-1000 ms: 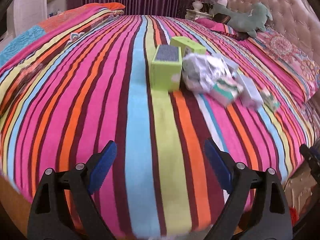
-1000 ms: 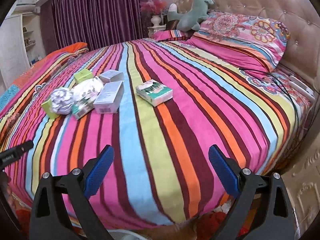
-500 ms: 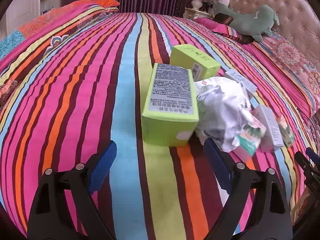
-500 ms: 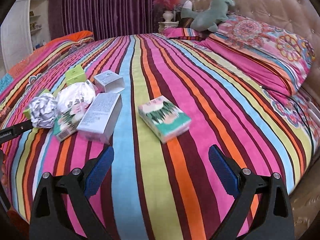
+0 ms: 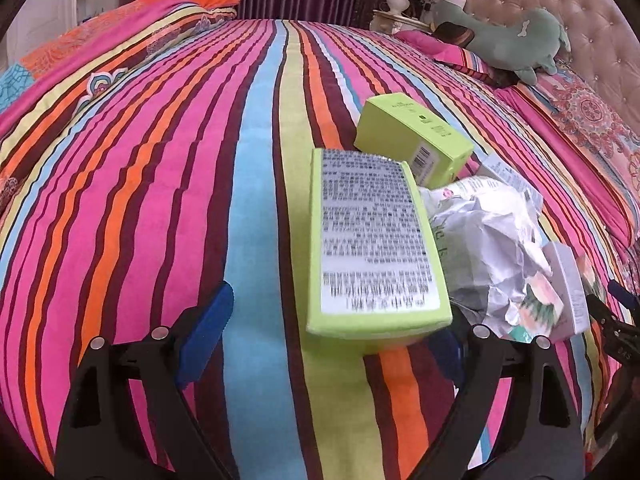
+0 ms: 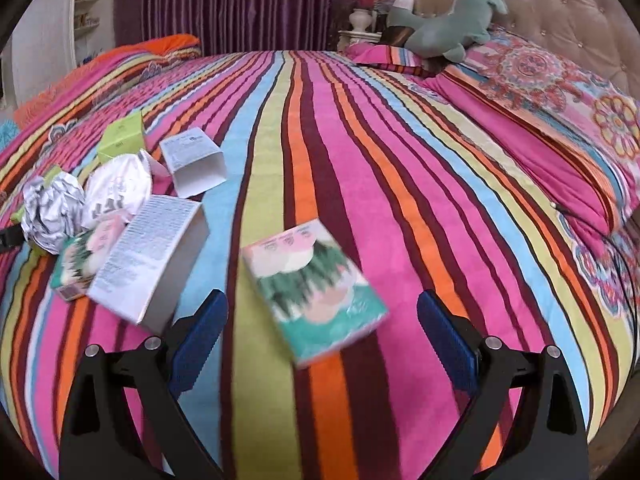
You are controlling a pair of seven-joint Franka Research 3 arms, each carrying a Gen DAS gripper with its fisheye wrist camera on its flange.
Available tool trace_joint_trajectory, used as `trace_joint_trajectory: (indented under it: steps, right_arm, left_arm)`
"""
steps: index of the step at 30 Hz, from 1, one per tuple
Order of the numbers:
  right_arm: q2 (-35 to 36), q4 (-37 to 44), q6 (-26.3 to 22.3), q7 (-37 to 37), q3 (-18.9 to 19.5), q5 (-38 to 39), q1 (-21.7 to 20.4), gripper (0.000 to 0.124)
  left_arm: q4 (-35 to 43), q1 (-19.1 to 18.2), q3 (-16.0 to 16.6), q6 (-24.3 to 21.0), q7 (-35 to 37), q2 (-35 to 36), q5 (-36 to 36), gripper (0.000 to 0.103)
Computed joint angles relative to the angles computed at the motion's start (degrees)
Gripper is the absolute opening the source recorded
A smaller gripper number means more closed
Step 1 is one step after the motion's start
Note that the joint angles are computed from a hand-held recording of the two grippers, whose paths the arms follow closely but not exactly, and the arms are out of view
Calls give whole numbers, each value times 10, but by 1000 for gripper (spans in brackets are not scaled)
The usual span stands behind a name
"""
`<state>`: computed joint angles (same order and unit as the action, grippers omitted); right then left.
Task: Collect trash
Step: 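Grasp green box with left gripper while right gripper grasps green tissue pack, then carry box and tissue pack to the wastebasket and release both inside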
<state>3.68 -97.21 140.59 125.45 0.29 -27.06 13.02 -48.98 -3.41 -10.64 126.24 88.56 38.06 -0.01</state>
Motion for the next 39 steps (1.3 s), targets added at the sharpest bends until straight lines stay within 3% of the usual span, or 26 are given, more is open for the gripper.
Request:
trace_joint_trajectory:
  steps: [4, 5, 6, 8, 13, 23, 39]
  right_arm:
    - [23, 30, -11, -57, -2, 45, -4, 91]
    - [32, 42, -21, -78, -1, 66, -5, 90]
    - [36, 47, -24, -90, -2, 80, -5, 89]
    - [40, 52, -29, -114, -1, 113, -5, 73]
    - [26, 36, -30, -58, -5, 83, 14, 60]
    - [-30, -28, -21, 49, 13, 71, 15, 55]
    - [-169, -171, 30, 144, 66, 104, -19, 55]
  left_arm:
    - [76, -13, 5, -30, 5, 44, 12, 86]
    - [105, -18, 8, -44, 7, 60, 17, 82]
    - [133, -22, 9, -60, 11, 75, 20, 77]
    - [158, -20, -2, -80, 28, 89, 6, 48]
    - [62, -15, 3, -35, 10, 35, 3, 48]
    - [-246, 34, -10, 92, 19, -158, -42, 48]
    - [-507, 35, 16, 167, 69, -366, -135, 48]
